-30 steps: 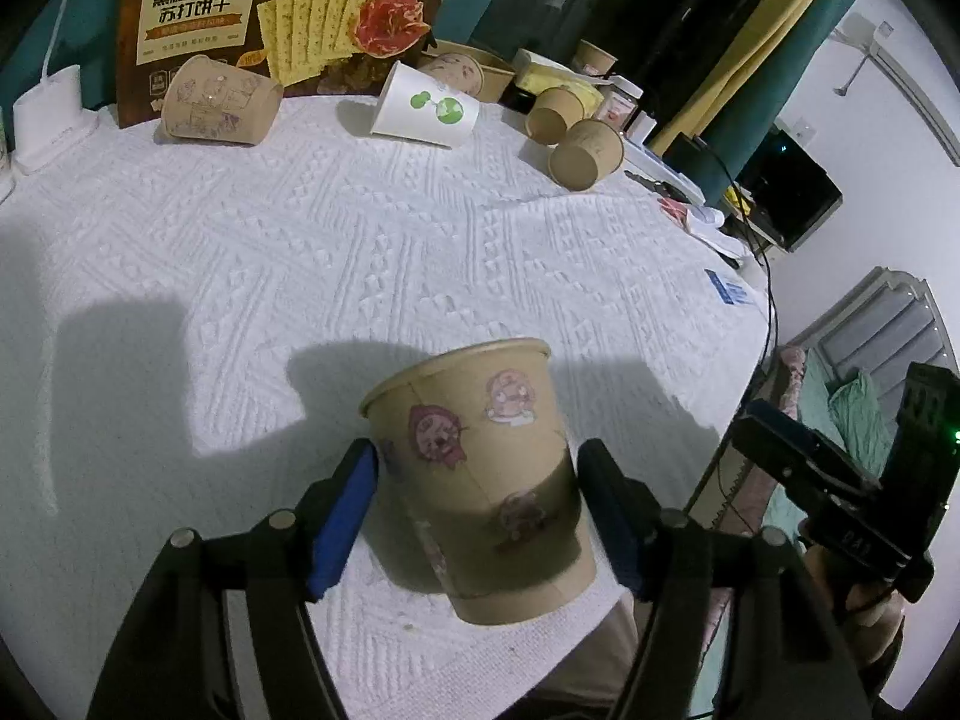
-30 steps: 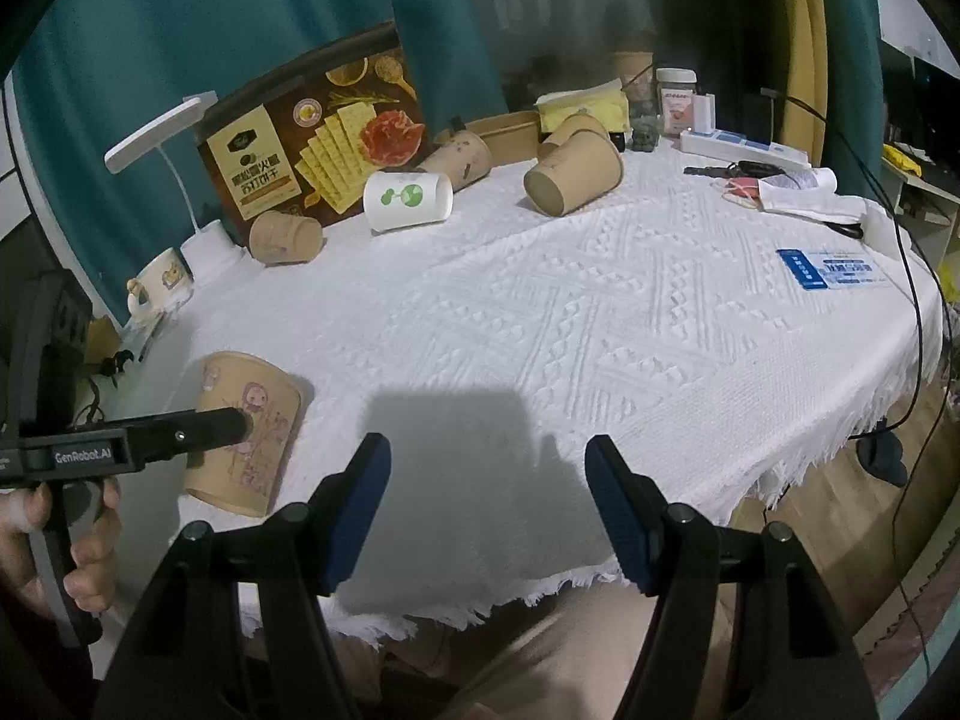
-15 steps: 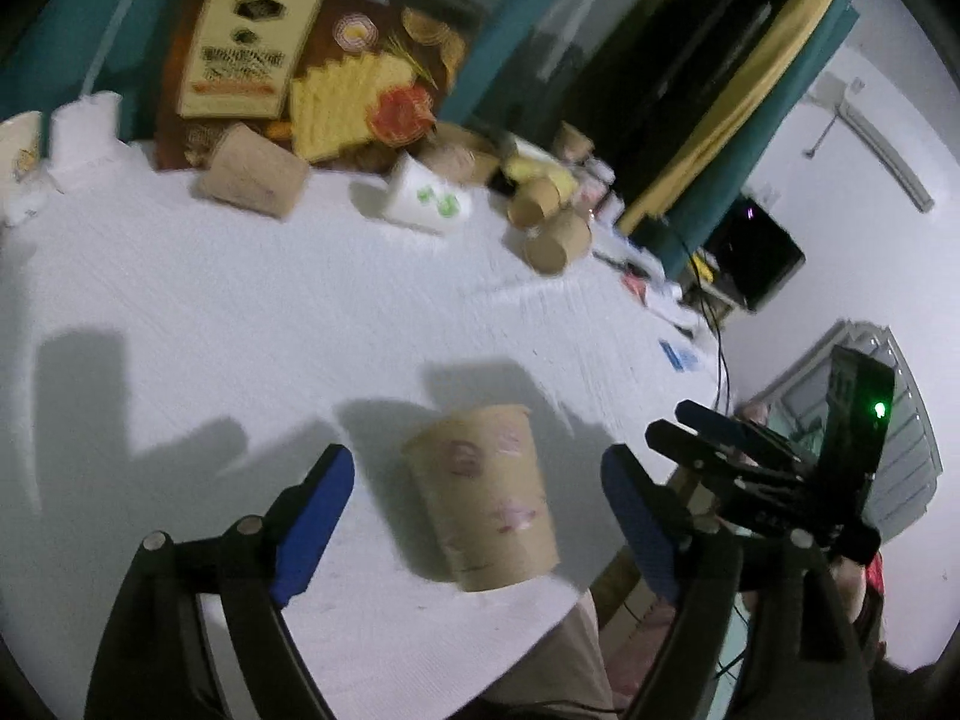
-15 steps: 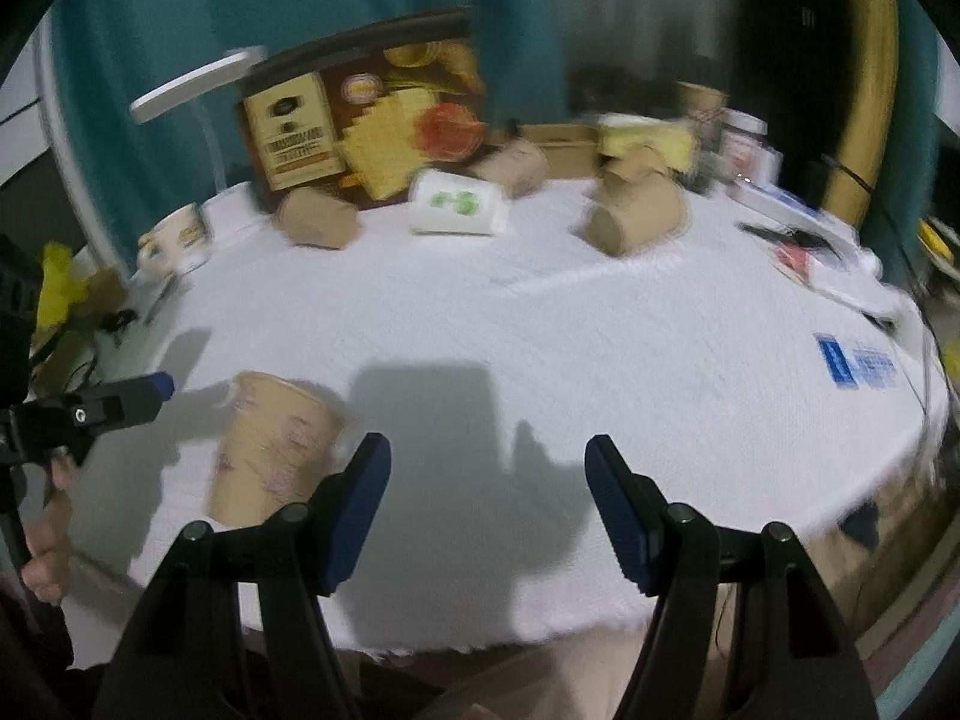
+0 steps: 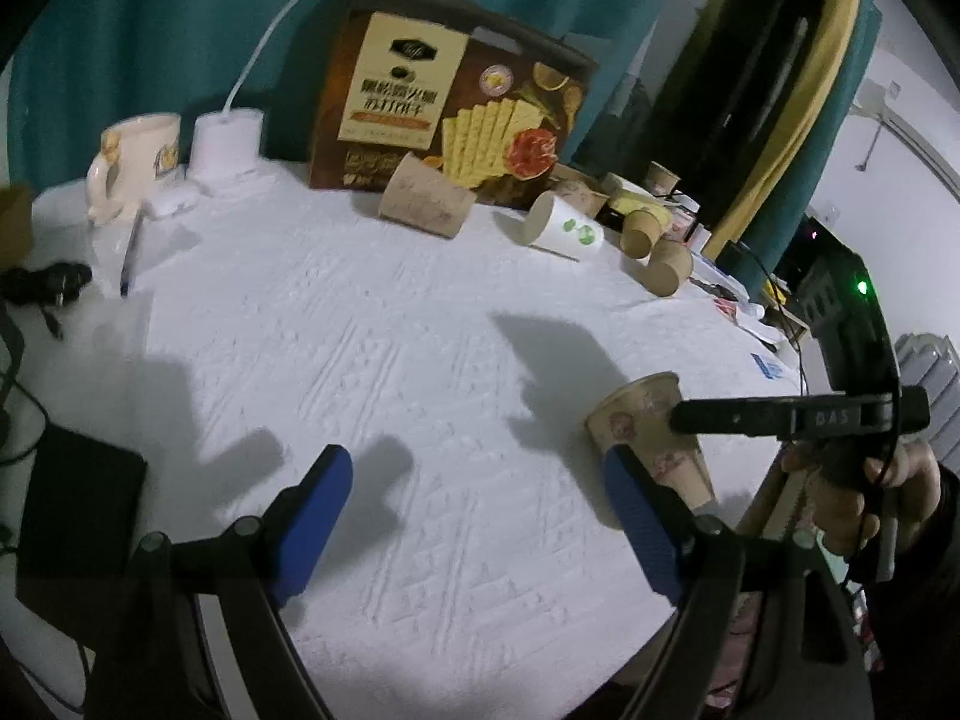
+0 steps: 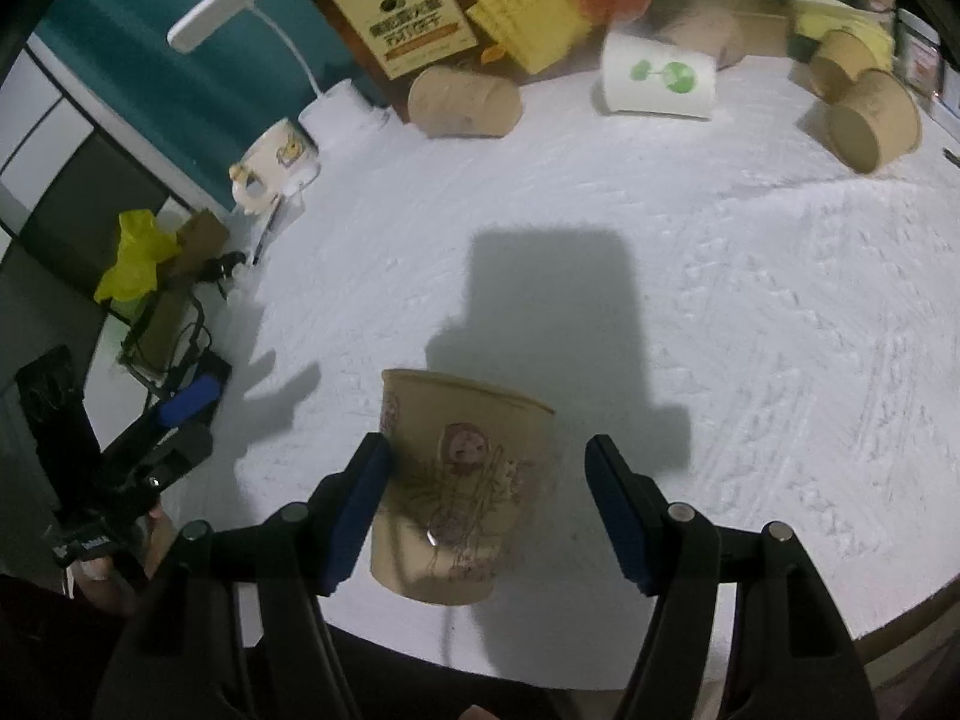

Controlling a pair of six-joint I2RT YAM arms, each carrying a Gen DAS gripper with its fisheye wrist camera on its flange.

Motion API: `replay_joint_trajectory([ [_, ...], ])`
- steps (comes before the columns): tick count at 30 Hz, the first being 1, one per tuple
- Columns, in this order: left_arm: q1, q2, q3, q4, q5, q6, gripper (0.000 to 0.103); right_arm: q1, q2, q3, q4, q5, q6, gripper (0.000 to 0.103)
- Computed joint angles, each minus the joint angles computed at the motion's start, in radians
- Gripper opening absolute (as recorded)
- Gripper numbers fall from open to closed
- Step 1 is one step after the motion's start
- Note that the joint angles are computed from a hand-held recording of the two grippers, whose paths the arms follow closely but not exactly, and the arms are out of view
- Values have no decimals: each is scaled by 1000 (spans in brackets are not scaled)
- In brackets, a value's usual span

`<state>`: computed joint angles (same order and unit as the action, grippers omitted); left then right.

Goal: Flip cup upright
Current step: 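Grasp the cup with the right gripper while the left gripper releases it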

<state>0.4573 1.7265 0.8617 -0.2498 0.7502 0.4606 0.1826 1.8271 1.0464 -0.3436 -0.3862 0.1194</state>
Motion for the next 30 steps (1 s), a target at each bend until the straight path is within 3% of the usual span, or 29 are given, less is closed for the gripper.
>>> replay_joint_trajectory([
  [22, 52, 80, 44, -54, 47, 61, 86, 51, 247, 282, -136, -83, 20, 65],
  [27, 56, 83, 47, -58, 48, 61, 86, 49, 220, 234, -70, -93, 35, 64],
  [30, 60, 79, 46, -57, 51, 57, 86, 71, 135, 140, 59, 15, 32, 64],
])
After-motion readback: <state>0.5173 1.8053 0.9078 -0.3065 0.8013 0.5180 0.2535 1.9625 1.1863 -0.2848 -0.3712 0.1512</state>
